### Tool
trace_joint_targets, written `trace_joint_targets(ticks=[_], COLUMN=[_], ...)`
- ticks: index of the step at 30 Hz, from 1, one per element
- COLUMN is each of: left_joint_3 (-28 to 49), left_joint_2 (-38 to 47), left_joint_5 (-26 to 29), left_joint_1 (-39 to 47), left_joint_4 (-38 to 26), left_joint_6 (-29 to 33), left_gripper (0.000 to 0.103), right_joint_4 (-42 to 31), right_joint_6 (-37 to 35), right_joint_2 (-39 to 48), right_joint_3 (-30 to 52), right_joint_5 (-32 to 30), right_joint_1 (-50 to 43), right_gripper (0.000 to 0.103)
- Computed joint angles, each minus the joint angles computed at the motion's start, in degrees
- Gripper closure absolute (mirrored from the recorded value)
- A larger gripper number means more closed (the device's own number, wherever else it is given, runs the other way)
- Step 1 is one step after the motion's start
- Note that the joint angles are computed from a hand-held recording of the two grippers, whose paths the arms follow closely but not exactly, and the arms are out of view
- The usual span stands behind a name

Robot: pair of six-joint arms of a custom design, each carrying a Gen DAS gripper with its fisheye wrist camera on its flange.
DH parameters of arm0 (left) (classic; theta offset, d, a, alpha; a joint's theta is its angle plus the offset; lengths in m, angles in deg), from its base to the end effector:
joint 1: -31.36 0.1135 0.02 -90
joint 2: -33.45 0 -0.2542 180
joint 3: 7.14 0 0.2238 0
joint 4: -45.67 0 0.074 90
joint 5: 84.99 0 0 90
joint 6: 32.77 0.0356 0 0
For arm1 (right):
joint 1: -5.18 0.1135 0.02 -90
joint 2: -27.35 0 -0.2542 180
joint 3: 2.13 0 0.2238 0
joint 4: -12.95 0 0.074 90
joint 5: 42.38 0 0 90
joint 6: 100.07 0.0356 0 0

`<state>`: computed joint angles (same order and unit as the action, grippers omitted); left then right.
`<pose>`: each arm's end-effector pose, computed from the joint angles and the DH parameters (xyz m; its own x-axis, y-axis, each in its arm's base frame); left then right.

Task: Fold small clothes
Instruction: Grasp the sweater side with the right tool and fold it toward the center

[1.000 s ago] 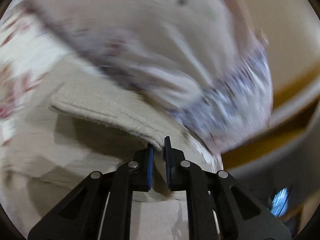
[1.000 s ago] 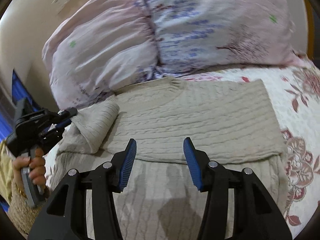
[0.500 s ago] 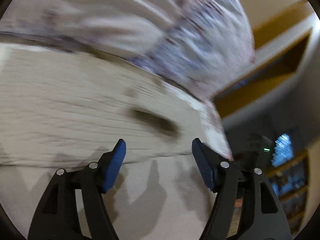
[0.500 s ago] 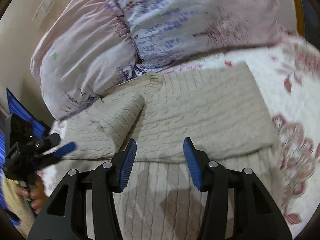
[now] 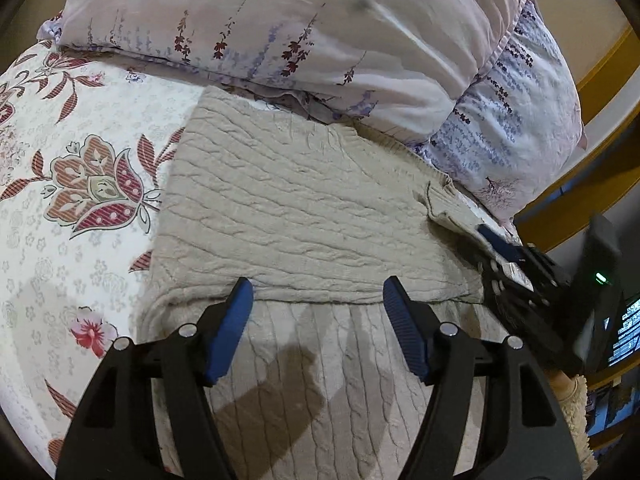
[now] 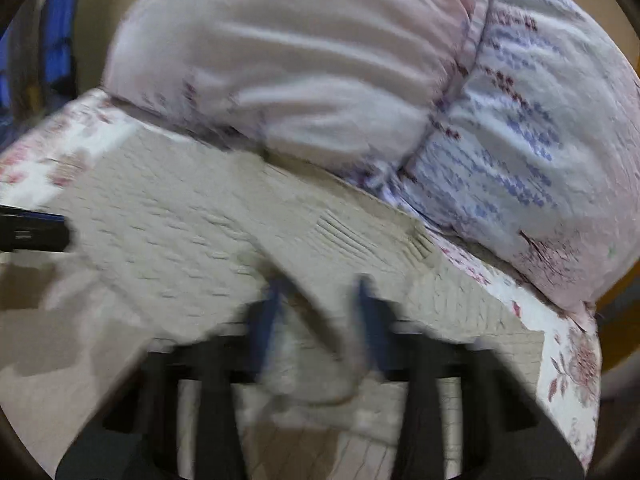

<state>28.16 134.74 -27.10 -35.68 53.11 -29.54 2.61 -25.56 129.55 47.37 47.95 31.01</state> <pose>0.1014 -0.1907 0.0695 -0.6894 -0.5406 -0.4821 -0.2944 0.8173 -0.4954 0.2332 0.1127 0.0862 -0.6574 -0.6149 -0.4355 -0.6319 0.7648 -0.1260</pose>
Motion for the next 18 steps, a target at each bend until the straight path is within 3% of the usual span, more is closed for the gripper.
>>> trace_joint_targets(ticks=[4,7,9,12,14,16,18], left_joint_3=[-0.49,-2.05,-2.54,-2.12,-1.95,-2.25,-2.76], left_joint_2=[0.74,1.04,1.34,1.64,1.53,1.07,0.87], left_joint_5=[-0.52,-0.74,-0.90,-1.24,-1.23,-0.74,-0.35], left_joint_1=[-0.30,-0.63,-0.78,-1.28,-1.43,-1.52,-1.55], left_joint_4=[2.19,5.19,6.61,6.39,6.03,6.05,6.91], left_joint_6=[0.37,0.23,0.46,0.62,0.48,-0.14,-0.50], left_gripper=[0.034,0.033,0.030,0.028,0.027,0.026,0.026], right_joint_4=[-1.59,-7.99,-15.64,-25.71,-29.36,-31.80,-32.28], right_joint_6=[7.40,12.39,10.66,6.95,6.32,6.56,8.00], right_joint_2=[-6.25,-9.71,-4.19,6.15,9.50,11.48,12.72], right_joint_3=[-1.41,-0.30,3.24,8.94,11.00,12.98,14.85], right_joint_5=[-8.93,-22.17,-29.78,-34.85,-38.57,-41.67,-42.45], right_joint_1=[-11.52,-26.90,-35.75,-43.42,-47.02,-49.04,-49.49], right_gripper=[0.096,0.096,0.096,0.089,0.087,0.073,0.072])
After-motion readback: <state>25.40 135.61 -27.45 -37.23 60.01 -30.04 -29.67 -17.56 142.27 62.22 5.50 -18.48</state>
